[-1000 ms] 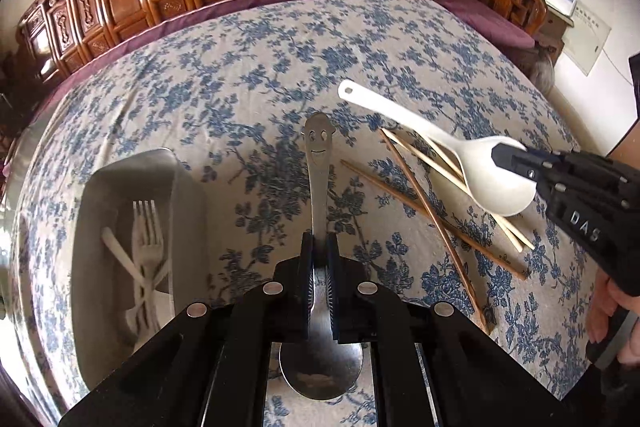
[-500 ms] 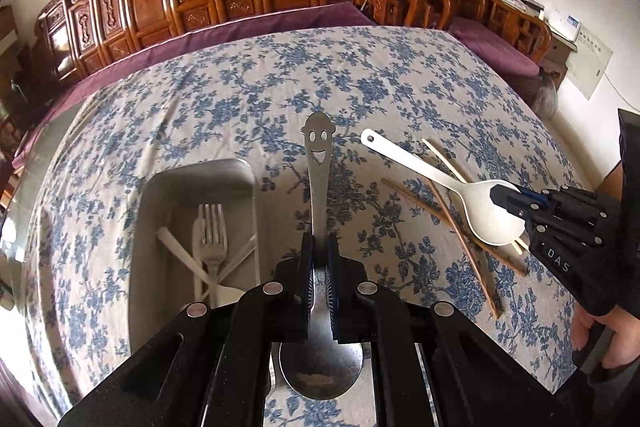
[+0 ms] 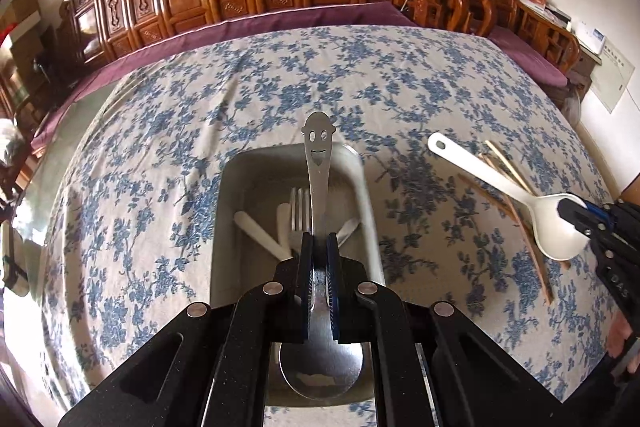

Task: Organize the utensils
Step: 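Carry the steel spoon with the left tool while the right tool carries the white spoon toward the tray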

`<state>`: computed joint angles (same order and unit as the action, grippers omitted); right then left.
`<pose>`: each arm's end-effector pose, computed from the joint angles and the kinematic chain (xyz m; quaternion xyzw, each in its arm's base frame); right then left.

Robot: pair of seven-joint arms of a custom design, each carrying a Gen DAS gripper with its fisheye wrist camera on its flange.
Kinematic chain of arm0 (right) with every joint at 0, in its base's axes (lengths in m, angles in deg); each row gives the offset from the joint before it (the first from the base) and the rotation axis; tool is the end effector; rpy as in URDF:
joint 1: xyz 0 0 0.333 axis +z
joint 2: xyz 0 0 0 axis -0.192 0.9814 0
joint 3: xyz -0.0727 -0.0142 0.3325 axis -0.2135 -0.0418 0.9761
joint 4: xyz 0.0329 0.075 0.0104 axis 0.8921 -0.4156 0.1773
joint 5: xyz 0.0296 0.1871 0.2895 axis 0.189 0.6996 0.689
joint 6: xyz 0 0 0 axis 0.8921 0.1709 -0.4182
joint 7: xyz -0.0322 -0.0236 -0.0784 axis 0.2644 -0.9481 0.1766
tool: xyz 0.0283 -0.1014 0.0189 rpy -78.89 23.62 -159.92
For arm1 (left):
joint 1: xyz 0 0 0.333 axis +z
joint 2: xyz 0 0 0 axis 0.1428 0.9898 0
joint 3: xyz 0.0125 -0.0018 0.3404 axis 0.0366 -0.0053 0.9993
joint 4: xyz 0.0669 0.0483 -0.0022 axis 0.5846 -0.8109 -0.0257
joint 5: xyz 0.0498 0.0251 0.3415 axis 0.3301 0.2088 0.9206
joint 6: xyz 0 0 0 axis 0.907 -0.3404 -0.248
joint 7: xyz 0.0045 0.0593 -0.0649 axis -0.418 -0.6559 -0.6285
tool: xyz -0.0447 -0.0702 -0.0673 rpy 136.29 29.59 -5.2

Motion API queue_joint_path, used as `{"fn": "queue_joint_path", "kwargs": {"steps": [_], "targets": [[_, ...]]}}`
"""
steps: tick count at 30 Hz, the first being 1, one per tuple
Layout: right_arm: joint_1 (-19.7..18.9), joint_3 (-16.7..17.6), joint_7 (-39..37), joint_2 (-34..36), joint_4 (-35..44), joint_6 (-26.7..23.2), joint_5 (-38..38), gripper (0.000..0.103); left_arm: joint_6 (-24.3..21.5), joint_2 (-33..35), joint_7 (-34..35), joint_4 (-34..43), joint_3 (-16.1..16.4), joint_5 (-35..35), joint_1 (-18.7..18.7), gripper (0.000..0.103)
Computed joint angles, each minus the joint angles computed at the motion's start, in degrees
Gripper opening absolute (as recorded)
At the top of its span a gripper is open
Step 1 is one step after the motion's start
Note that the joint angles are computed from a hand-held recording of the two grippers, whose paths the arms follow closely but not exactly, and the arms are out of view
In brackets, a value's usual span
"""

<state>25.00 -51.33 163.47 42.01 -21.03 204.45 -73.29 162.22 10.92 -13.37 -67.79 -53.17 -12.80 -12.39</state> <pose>0.5633 0.4507 0.5672 -0.7586 0.5321 -0.2119 0.3106 0.5587 -0.2946 0.6066 -0.6436 0.7072 -0.2019 0.2118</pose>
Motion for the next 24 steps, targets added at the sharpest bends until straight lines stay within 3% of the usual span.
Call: {"fn": "queue_joint_path", "kwargs": {"steps": [16,24], "targets": [[1.5,0.3,-3.7,3.8,6.0,-2.6,1.6,0.007,2.7,0.8,1.0,-5.4,0.7,-3.5,2.3,0.006],[2.7,-0.1,-4.4,4.9,8.7,-4.0,1.8,0.007,6.4,-0.9,1.6,-8.8,0.6,-3.8,2.7,0.007]]}}
